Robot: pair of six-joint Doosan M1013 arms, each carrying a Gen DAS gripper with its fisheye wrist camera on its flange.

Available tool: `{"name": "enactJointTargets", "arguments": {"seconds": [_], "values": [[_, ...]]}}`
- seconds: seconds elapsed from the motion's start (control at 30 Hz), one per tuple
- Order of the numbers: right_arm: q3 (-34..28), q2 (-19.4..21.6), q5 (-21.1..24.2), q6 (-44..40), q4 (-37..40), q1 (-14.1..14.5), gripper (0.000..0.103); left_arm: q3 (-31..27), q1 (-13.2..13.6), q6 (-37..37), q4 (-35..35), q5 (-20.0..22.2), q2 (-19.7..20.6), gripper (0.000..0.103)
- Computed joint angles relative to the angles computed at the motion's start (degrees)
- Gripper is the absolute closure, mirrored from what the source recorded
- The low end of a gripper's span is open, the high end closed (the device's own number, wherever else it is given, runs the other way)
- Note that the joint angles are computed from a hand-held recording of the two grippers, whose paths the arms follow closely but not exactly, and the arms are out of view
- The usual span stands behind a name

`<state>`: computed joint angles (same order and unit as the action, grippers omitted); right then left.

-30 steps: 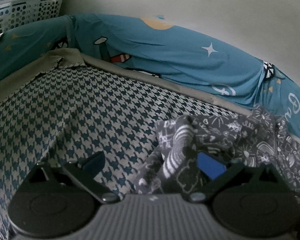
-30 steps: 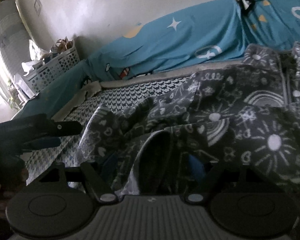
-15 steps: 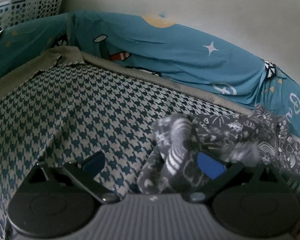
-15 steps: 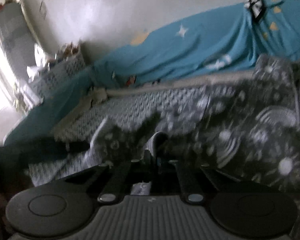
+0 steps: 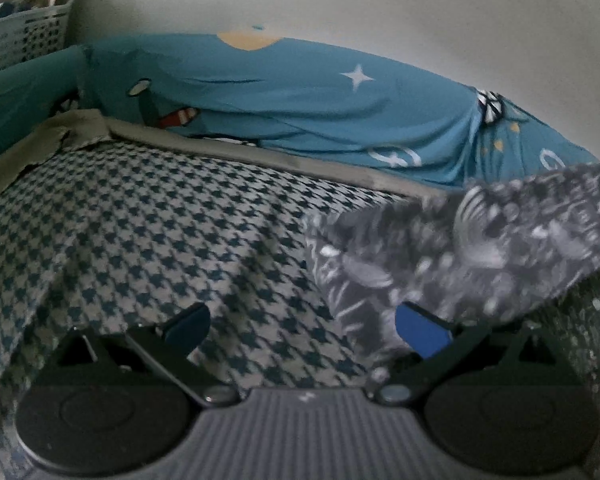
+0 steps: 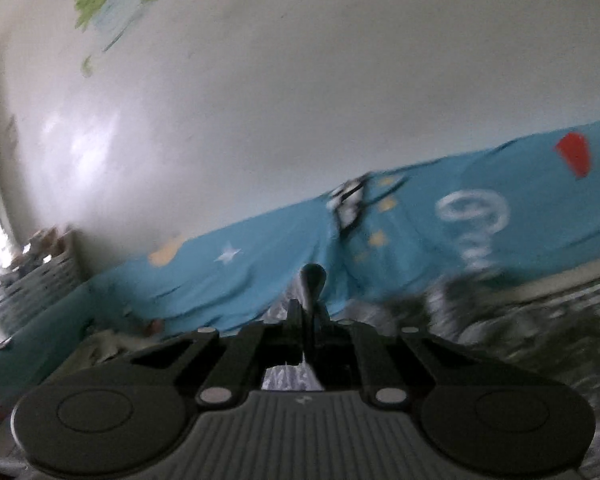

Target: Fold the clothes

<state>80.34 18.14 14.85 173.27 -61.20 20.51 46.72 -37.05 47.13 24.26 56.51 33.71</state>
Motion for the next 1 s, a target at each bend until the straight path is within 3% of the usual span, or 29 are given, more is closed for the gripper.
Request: {"name": "enactJointTargets", "arguments": {"seconds": [0.07,0.13,0.2,0.27,0.4,0.6,0.8,1.0], "values": [[0.47,-0.66,4.45,3.14,-5.34,0.19,0.095,-0.88,-0.39,0.85,0.19,0.29,0.74,0.000],[0.97,-1.20,6.95,2.54,-4.09,-0.08,0.095,-1.62,-0.68,1.13,0.13,0.70,1.32,0.000],[1.37,-1.49,10.32,2.12,-2.15,-0.16,0.095,-2.41,-0.92,1.26,-0.05,1.18,1.91,0.000],[1.25,-1.56,12.43,-3.06,5.01,-0.80,0.093,-3.26,-1.06,1.25,-0.35,1.73,2.53,0.000],[2.06,-2.26,14.25,-2.18,9.36,-1.71,0.079,-4.84,-1.31,0.94,-0.20,2.68,3.67,0.000],[3.12,-3.18,11.24,-6.21,13.73,-2.50,0.078,-5.98,-1.46,1.53,-0.24,3.86,4.68,0.000],[2.34,-2.43,9.11,-15.60,22.02,-2.55,0.073,-6.49,-1.32,0.91,0.48,5.28,5.24,0.000],[1.41,-1.61,9.73,-26.95,30.89,-2.36,0.071,-7.60,-0.64,0.30,-0.41,8.24,6.15,0.000]]}}
